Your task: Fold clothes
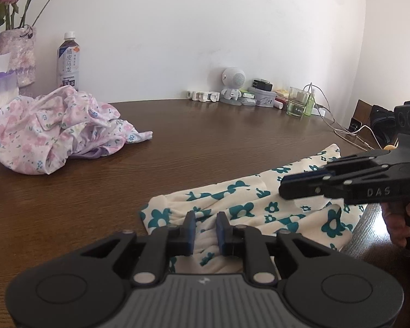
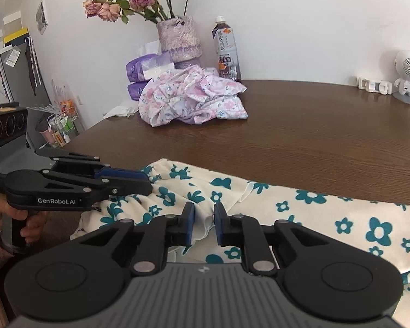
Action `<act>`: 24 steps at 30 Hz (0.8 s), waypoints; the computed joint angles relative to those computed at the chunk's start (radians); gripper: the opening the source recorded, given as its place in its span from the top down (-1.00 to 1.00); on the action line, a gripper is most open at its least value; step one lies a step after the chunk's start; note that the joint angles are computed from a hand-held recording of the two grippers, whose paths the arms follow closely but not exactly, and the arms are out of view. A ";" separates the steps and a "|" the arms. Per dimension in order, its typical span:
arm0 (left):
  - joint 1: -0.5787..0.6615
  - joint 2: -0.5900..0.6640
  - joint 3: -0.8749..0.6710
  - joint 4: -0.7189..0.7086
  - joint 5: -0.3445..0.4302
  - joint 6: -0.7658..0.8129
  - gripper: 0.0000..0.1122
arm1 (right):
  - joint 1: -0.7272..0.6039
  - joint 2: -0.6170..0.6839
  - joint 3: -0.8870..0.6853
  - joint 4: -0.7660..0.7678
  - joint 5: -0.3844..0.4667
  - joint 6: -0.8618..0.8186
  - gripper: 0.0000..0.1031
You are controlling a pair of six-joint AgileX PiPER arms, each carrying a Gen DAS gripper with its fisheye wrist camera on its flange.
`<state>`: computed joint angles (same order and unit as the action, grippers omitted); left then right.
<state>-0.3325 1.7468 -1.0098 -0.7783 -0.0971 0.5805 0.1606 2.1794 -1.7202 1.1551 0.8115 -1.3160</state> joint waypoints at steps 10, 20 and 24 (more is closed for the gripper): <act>-0.027 0.003 -0.001 -0.249 -0.038 0.255 0.71 | 0.033 -0.046 0.090 0.032 0.013 -0.108 0.71; -0.057 -0.005 0.017 -0.273 -0.102 0.267 0.69 | 0.063 -0.070 0.150 -0.001 -0.094 -0.103 0.71; -0.066 -0.015 0.037 -0.234 -0.136 0.206 0.64 | 0.065 -0.081 0.173 0.017 -0.114 -0.121 0.71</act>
